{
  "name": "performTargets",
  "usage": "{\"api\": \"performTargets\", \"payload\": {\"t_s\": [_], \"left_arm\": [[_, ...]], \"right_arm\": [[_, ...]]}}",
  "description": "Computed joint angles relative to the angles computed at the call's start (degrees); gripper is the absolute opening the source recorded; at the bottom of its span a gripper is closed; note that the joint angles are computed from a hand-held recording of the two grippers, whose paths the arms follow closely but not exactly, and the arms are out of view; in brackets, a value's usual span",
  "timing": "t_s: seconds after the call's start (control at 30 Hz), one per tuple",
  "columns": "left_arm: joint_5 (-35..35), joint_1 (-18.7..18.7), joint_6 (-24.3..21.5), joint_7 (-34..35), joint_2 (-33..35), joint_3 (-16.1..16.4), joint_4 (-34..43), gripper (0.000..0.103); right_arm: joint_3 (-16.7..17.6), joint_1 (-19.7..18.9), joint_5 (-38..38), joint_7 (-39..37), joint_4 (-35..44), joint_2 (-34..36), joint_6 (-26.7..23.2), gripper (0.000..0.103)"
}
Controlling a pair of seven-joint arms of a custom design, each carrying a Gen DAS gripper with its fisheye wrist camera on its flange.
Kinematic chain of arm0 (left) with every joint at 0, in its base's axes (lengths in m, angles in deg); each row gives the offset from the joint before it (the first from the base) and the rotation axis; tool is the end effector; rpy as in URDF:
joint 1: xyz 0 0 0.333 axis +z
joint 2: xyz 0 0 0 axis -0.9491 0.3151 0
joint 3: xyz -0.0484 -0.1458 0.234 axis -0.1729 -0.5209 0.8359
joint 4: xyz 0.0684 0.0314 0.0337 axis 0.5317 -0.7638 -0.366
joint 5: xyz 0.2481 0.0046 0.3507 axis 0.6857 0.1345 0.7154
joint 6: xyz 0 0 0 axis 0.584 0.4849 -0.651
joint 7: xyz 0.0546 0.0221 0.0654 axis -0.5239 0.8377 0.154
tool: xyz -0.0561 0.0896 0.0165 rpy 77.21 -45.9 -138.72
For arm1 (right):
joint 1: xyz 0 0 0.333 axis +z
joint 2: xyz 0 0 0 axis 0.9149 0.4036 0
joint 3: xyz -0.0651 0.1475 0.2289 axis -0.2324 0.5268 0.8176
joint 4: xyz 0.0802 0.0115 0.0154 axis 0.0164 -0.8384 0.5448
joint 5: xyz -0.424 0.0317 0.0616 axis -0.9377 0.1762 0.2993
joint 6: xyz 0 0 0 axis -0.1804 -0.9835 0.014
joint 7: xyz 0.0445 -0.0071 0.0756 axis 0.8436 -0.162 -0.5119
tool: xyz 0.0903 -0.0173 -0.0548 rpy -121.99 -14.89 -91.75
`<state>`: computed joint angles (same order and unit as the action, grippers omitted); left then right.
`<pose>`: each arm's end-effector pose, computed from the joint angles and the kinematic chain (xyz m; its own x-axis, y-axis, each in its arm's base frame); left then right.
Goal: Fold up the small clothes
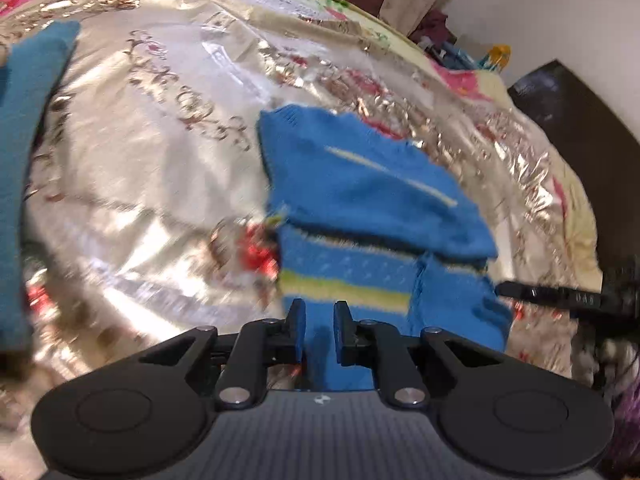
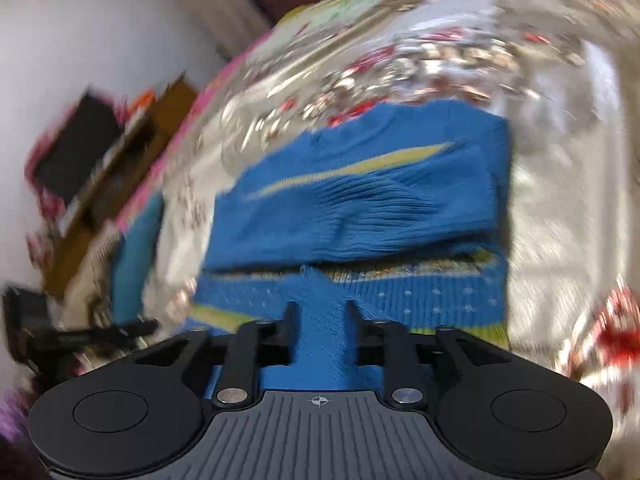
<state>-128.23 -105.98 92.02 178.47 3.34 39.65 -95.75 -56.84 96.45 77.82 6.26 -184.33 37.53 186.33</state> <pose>0.3738 -0.2034 0.3606 -0.0536 -0.8548 0.5162 -0.8484 -0.2336 -0.4750 0.4584 0.3783 0.3636 0.3359 -0.8300 -0.4453 -0.8363 -0.0453 -0.5463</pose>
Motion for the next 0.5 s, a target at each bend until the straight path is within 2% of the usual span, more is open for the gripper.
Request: {"api": "performTargets", "payload": {"t_s": [0.07,0.13,0.23,0.33,0.4,0.47,0.5], "left_arm": [[0.8,1.1,-0.6,-1.3,-2.1,-1.2,-1.7,0.022],[1.4,1.5,-0.8,-2.5,-3.6,-1.5,-3.0,0.023],[1.2,0.2,-0.3,-3.5,-5.8,-0.4,-5.1,0.023],[2.3,0.2,-1.5,-4.8,-7.1,-0.4,-6.3,0.024],[3.8,0.9,-3.2,-5.4,-8.6,-0.8,-7.1,0.024],[6.0,2.1,-5.3,-5.9,-9.9,-2.0,-7.7,0.024],[7.7,3.2,-6.4,-6.5,-10.4,-3.2,-7.7,0.024]], "right_arm": [[-2.0,0.9,-16.2,7.9,2.6,3.3,-1.2,0.040],[-1.9,0.2,-22.1,9.8,5.2,5.6,-3.9,0.040],[-0.3,-1.9,-24.9,9.3,10.0,10.1,-7.4,0.041],[4.1,-6.0,-20.2,3.9,12.1,12.0,-8.1,0.048],[5.0,-6.7,-19.4,2.5,13.3,13.0,-8.8,0.048],[4.5,-6.1,-21.0,3.2,13.4,13.0,-9.3,0.041],[4.5,-6.0,-21.5,3.4,13.4,12.8,-9.6,0.031]]}}
